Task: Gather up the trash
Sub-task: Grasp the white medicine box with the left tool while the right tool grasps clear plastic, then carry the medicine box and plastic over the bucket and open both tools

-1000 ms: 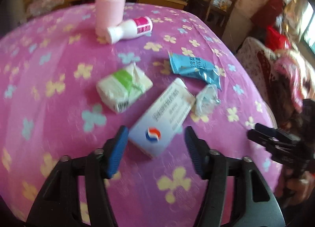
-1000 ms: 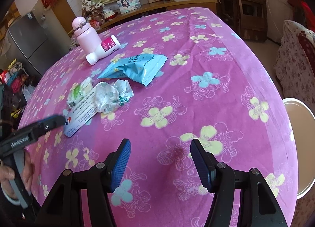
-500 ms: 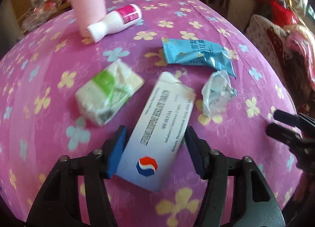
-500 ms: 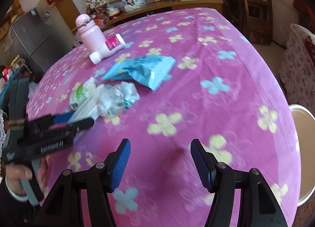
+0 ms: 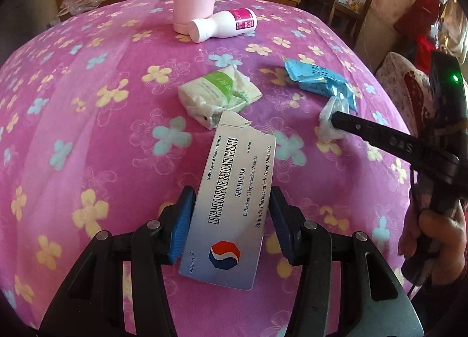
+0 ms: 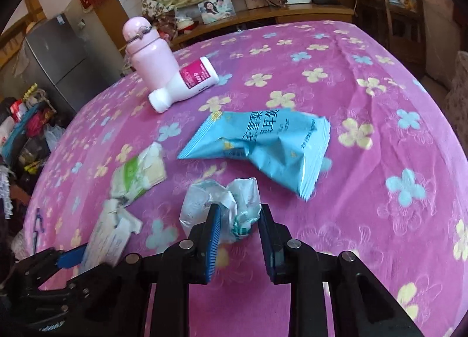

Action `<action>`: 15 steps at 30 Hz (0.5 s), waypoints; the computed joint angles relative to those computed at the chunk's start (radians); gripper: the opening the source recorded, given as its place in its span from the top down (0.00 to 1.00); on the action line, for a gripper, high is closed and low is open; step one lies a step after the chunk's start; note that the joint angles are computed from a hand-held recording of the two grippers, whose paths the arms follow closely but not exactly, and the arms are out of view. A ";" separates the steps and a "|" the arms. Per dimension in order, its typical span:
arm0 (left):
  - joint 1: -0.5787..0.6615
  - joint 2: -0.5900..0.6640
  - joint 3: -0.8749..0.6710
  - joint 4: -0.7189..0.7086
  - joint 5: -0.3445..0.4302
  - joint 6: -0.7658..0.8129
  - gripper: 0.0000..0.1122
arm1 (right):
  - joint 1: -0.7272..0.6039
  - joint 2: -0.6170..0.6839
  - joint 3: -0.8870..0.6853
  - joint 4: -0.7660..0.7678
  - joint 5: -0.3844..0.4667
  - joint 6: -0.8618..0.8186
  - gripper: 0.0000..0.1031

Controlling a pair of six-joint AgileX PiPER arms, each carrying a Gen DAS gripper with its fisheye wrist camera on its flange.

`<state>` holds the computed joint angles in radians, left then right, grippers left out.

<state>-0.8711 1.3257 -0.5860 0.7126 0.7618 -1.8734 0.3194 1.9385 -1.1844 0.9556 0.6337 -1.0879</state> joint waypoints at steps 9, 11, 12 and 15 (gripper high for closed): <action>-0.074 0.088 -0.136 0.053 0.011 -0.048 0.56 | -0.226 -0.156 0.138 0.055 0.147 -0.208 0.87; -0.091 0.118 -0.184 0.055 0.023 -0.036 0.56 | -0.282 -0.189 0.164 0.061 0.170 -0.246 0.87; -0.097 0.136 -0.211 0.055 0.029 -0.024 0.56 | -0.318 -0.209 0.181 0.065 0.184 -0.267 0.87; -0.114 0.190 -0.289 0.050 0.035 0.003 0.56 | -0.418 -0.233 0.187 0.060 0.240 -0.291 0.87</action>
